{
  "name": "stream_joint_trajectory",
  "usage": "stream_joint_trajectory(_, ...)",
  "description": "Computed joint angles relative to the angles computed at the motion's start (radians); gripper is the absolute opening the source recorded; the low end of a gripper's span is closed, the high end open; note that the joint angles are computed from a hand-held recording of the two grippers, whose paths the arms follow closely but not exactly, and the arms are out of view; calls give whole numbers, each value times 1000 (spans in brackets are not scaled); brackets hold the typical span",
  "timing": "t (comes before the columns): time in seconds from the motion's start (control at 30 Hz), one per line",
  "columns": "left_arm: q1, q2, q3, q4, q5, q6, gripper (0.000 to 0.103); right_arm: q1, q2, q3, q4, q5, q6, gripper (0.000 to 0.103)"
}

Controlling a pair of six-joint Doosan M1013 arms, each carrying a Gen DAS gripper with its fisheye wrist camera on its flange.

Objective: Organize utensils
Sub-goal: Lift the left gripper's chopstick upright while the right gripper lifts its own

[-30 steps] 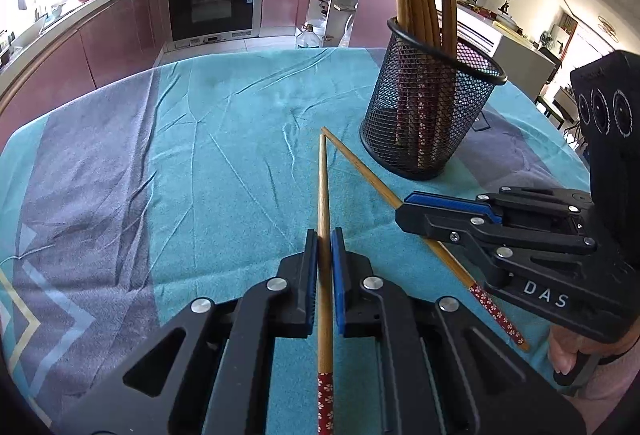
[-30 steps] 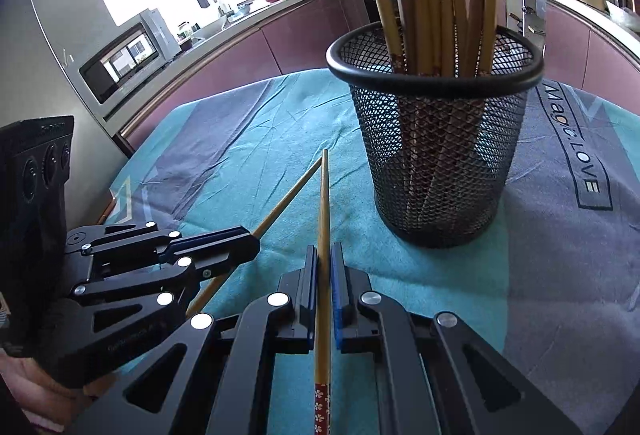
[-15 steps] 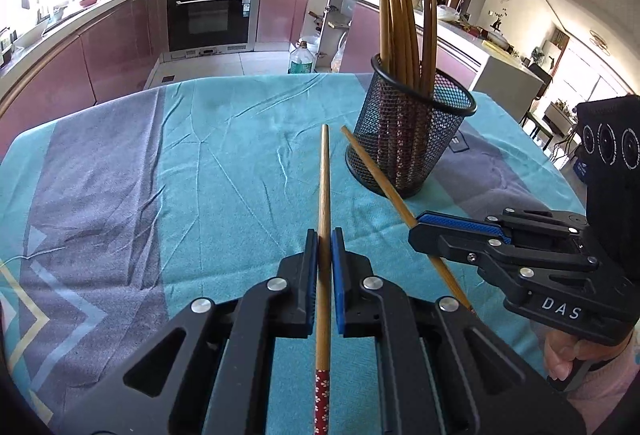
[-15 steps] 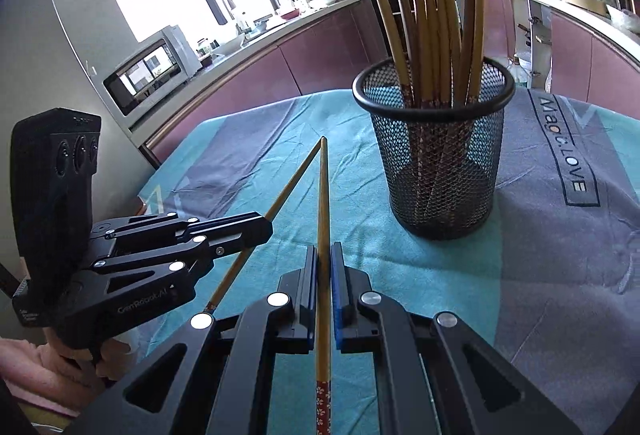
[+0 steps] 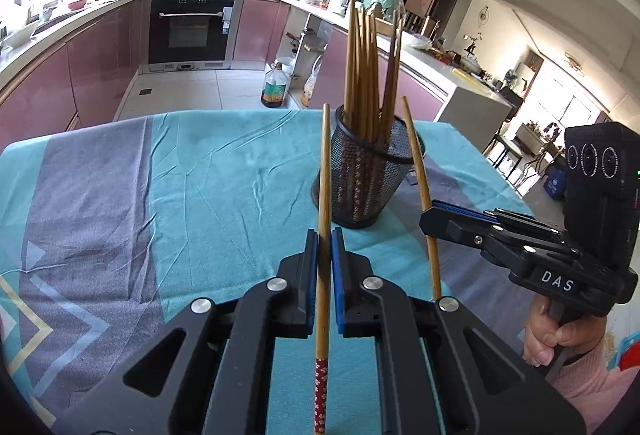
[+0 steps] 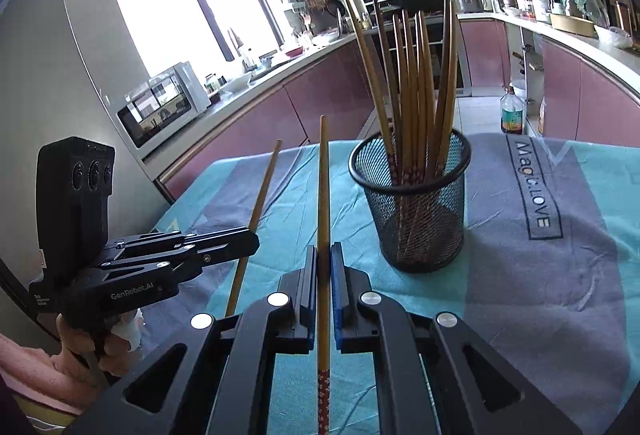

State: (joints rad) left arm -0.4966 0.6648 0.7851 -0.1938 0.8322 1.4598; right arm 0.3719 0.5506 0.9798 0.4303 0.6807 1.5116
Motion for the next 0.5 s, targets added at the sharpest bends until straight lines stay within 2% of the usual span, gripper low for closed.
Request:
stream_joint_trajectory(0.33, 2, -25, 3, -74, -54, 68, 7, -13, -29, 29, 34, -66, -25, 5)
stream_joint_trajectory(0.5, -2, -29, -9, -69, -72, 73, 7, -14, -40, 39, 29, -97, -30, 5)
